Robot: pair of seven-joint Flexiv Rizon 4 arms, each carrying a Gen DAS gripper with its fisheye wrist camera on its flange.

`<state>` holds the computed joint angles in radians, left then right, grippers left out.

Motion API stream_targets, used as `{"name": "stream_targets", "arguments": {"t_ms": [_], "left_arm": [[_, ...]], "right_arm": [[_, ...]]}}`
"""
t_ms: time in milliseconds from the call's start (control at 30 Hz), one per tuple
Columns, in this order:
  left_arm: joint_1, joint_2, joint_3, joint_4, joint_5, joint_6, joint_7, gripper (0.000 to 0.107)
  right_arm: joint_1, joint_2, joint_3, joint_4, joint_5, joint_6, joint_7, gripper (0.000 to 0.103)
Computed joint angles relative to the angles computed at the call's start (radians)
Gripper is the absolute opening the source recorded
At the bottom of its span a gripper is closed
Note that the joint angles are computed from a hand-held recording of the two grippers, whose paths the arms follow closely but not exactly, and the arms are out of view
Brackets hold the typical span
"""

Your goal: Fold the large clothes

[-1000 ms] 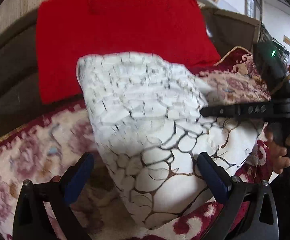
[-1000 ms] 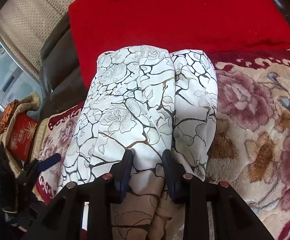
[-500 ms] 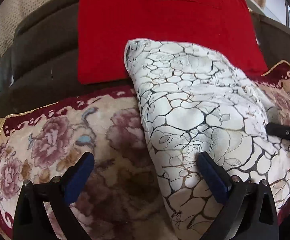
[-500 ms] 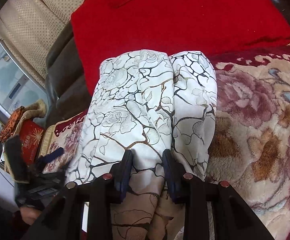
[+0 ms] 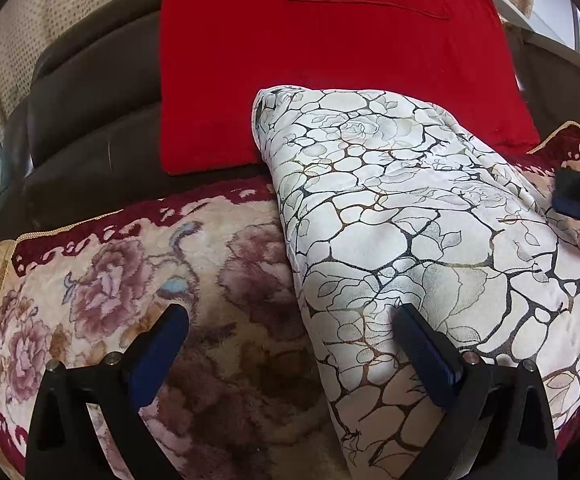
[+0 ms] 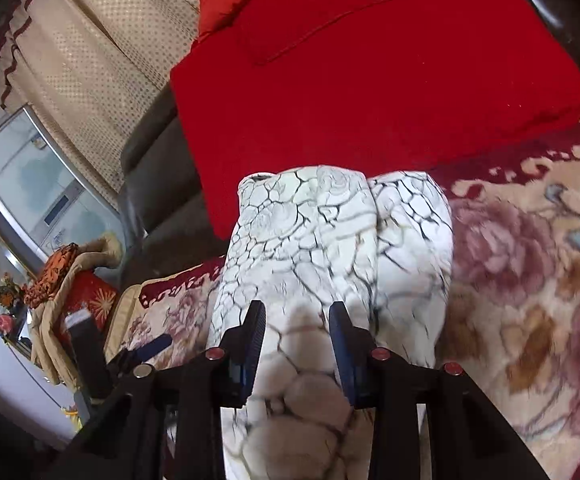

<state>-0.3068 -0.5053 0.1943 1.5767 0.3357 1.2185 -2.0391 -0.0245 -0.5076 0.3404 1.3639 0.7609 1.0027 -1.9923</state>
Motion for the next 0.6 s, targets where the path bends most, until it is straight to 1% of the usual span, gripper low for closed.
{"name": "stream_targets", "arguments": {"t_ms": [33, 67, 133, 167, 233, 333, 400, 500, 600], "left_arm": [[0.002, 0.0, -0.002, 0.001, -0.001, 0.001, 0.003, 0.102], [0.002, 0.001, -0.002, 0.001, -0.001, 0.001, 0.002, 0.102], [0.005, 0.001, -0.005, 0.002, -0.002, 0.006, 0.005, 0.102], [0.001, 0.0, -0.001, -0.002, 0.002, 0.003, 0.003, 0.102], [0.001, -0.003, 0.001, -0.005, 0.004, 0.005, 0.004, 0.102], [0.0, -0.002, 0.003, -0.009, 0.002, -0.002, -0.001, 0.102], [-0.013, -0.002, 0.017, -0.014, 0.018, -0.008, -0.018, 0.102], [-0.029, -0.002, 0.033, -0.024, 0.051, -0.016, -0.045, 0.102], [-0.016, 0.002, 0.019, -0.017, 0.047, -0.017, -0.053, 0.102]], "right_arm": [[0.036, -0.015, -0.032, -0.01, -0.047, 0.009, 0.052, 0.036], [0.053, -0.029, -0.047, -0.02, -0.079, 0.006, 0.086, 0.036], [0.102, -0.084, -0.103, -0.057, -0.199, -0.046, 0.206, 0.034], [0.098, -0.102, -0.097, -0.065, -0.217, -0.062, 0.224, 0.033], [0.076, -0.125, -0.068, -0.073, -0.213, -0.049, 0.226, 0.03], [0.084, -0.117, -0.06, -0.037, -0.259, 0.01, 0.204, 0.029], [0.076, -0.115, -0.043, -0.021, -0.265, 0.042, 0.193, 0.029], [0.05, -0.112, -0.01, -0.011, -0.247, 0.057, 0.181, 0.029], [0.02, -0.082, 0.015, 0.009, -0.219, 0.063, 0.158, 0.03]]}}
